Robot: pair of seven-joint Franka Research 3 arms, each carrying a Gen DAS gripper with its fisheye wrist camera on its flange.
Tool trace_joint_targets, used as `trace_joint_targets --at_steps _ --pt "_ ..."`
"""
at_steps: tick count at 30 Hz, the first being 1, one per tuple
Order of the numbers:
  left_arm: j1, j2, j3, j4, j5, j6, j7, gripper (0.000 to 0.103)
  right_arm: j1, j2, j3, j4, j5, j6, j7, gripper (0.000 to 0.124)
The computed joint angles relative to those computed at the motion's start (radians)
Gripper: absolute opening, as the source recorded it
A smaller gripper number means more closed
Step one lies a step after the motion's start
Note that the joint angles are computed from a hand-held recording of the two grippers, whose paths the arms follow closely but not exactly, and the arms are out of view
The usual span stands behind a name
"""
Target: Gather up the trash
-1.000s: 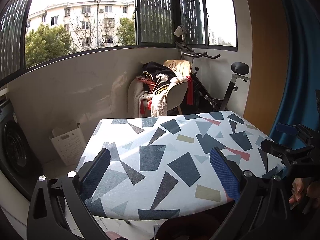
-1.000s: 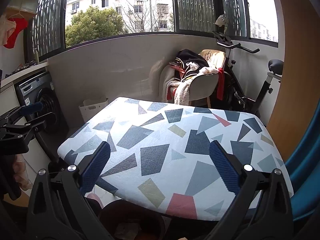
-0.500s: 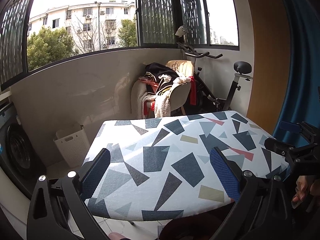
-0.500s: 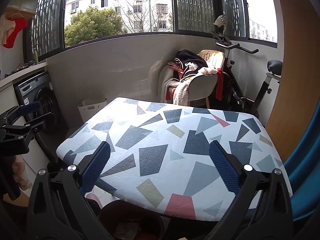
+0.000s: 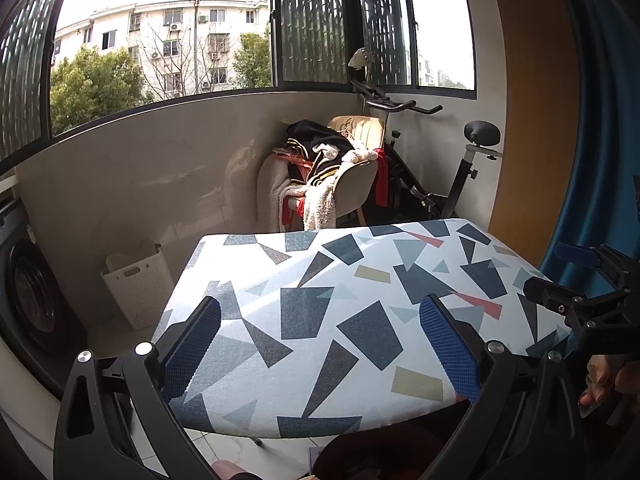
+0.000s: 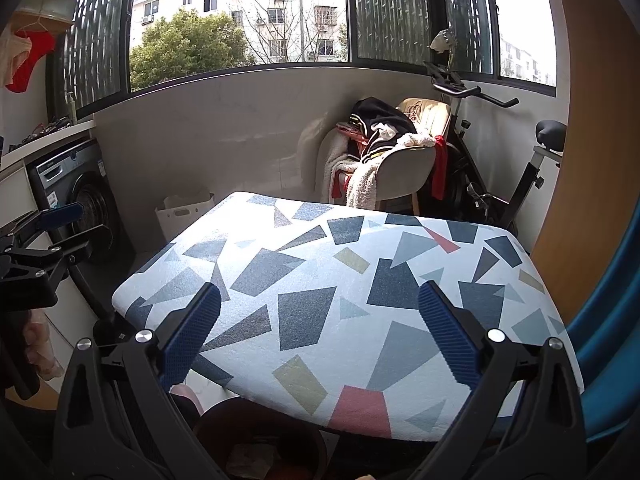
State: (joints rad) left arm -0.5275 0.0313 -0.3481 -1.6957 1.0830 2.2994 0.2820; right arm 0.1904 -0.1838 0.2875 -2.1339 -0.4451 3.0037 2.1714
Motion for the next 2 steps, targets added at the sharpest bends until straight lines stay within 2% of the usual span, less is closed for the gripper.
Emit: trace_joint_targets --at_steps 2 --pt "0.001 0.0 0.001 0.001 -0.007 0.0 0.0 0.097 0.001 0.0 -0.001 -0.001 0.001 -0.001 -0.002 0.097"
